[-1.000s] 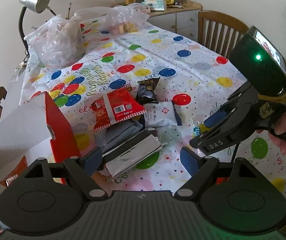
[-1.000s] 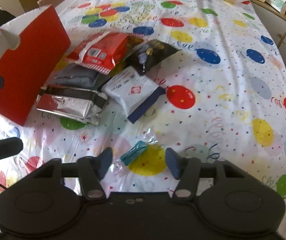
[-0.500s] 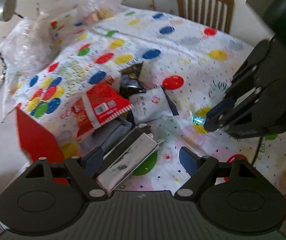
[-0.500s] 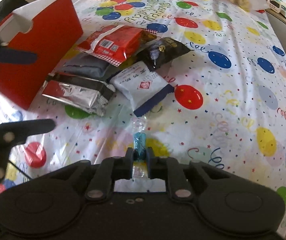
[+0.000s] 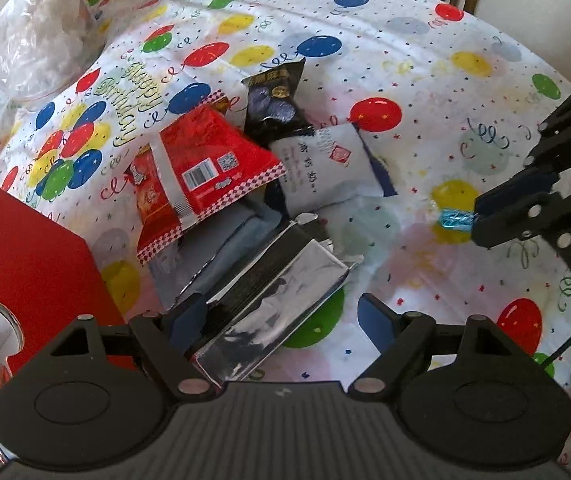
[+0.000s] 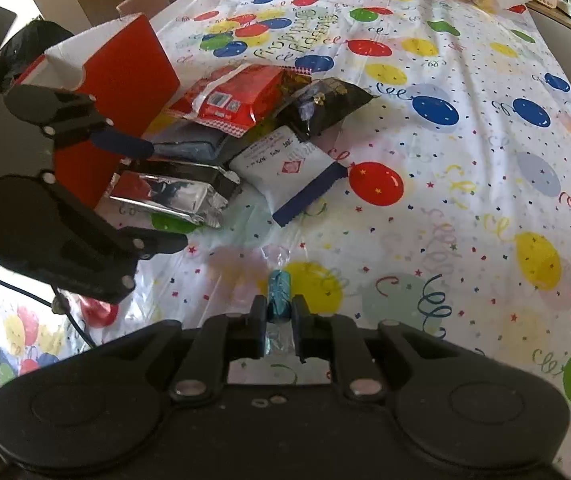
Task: Organize snacks
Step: 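Grasp the small teal-wrapped candy with the right gripper, then grasp the silver foil packet with the left gripper while the right holds the teal candy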
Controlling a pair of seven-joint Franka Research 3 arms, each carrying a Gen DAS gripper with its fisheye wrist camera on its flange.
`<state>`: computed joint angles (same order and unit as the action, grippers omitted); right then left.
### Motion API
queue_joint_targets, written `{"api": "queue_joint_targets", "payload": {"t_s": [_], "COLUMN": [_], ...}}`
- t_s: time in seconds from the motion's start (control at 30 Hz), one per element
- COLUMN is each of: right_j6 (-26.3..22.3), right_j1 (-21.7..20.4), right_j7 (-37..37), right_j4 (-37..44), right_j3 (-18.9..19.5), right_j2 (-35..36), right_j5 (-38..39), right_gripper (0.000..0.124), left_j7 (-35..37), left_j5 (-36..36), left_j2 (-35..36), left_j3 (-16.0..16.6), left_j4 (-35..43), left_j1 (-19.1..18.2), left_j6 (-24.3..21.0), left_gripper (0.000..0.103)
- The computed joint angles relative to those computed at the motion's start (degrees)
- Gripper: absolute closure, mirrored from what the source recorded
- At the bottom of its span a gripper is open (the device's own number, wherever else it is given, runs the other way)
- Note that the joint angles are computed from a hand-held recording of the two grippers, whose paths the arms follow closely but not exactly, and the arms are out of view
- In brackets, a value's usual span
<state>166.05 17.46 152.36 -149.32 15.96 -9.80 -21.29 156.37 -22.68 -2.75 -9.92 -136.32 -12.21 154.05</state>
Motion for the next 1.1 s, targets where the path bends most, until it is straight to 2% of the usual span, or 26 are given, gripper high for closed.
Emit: {"api": "queue_joint_targets", "payload": {"t_s": [0.17, 0.27, 0.37, 0.57, 0.77, 0.9, 1.0, 1.1], "right_j6": [1.2, 2.2, 2.9, 4.1, 6.0, 6.1, 5.5, 4.5], "right_j1": [-0.3, -0.7, -1.1, -2.6, -4.0, -4.1, -4.2, -3.3], "right_j7": [0.5, 0.6, 0.3, 0.0, 1.0, 1.2, 1.6, 1.2], "right_j4": [-1.0, -1.8, -2.8, -3.0, -2.2, -2.0, -2.1, -2.6], "right_j3": [0.2, 0.5, 1.0, 2.4, 3.2, 3.2, 3.3, 2.7], "right_j2": [-0.8, -1.4, -2.2, -2.1, -1.0, -0.5, -0.4, -0.7], "right_j5": [0.3, 0.8, 1.8, 3.0, 1.6, 1.4, 0.6, 1.0], "right_gripper": [0.113, 0.113, 0.113, 0.113, 0.113, 0.113, 0.113, 0.113], "left_j7": [0.0, 2.4, 4.6, 0.0, -1.3, -4.2, -5.6, -4.2], "left_j5": [-2.4, -3.8, -5.9, 1.5, 6.1, 7.5, 6.8, 4.6], "left_j2": [-1.6, -3.1, -3.3, 1.2, 3.7, 3.2, 1.8, 0.2], "left_j3": [0.6, 1.2, 1.4, 0.0, -0.9, -1.5, -1.4, -0.7], "left_j4": [0.0, -1.0, -1.6, 2.1, 6.0, 5.6, 4.5, 4.1], "left_j1": [0.1, -0.4, -1.4, -0.4, 1.2, 1.7, 1.8, 1.6], "left_j6": [-4.4, -6.0, -2.5, -1.8, -8.0, -8.5, -10.2, -15.1], "left_gripper": [0.021, 0.021, 0.021, 0.021, 0.020, 0.020, 0.021, 0.021]}}
